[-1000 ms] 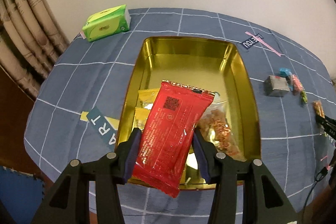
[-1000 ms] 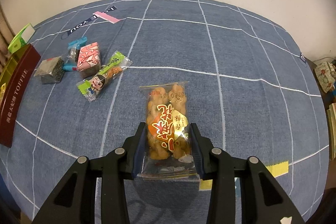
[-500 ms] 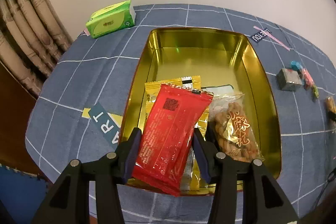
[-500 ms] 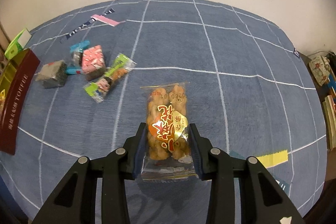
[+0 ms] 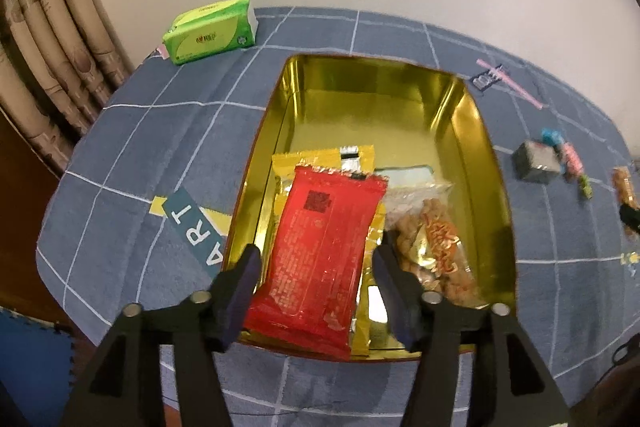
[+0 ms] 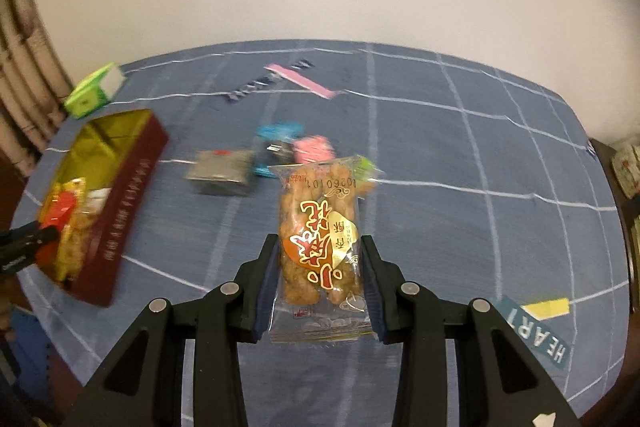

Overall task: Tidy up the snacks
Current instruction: 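Carry the red packet into the tin and open the left gripper while the right holds the dough bag, then lower the dough bag into the tin and open the right gripper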

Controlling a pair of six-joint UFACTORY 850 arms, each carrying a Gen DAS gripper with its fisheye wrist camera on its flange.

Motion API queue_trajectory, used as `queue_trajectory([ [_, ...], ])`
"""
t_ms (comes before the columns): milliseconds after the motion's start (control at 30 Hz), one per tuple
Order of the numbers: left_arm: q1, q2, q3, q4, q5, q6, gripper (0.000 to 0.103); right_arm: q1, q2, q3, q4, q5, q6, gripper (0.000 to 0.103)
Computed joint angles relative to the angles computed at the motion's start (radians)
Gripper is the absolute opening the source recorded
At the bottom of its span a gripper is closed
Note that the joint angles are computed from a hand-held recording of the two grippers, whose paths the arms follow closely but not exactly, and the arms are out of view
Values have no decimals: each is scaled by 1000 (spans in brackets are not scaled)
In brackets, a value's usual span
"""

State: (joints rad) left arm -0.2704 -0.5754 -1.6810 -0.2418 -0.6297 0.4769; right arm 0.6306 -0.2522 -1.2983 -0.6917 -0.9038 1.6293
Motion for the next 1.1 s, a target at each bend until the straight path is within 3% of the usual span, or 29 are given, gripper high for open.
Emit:
queue_trajectory([
  [233, 28, 70, 56, -119, 101, 90, 61, 24, -119, -176, -1, 25, -86, 36],
  [467, 71, 90, 80, 12, 160, -78, 61, 45, -278, -395, 45, 58, -206, 36],
  [767, 120, 95, 87, 64, 163, -182, 61, 60, -487, -679, 164, 51, -390, 36],
  [1100, 122, 93, 83, 101, 163, -207, 61, 54, -577, -794, 225, 3, -414, 36],
])
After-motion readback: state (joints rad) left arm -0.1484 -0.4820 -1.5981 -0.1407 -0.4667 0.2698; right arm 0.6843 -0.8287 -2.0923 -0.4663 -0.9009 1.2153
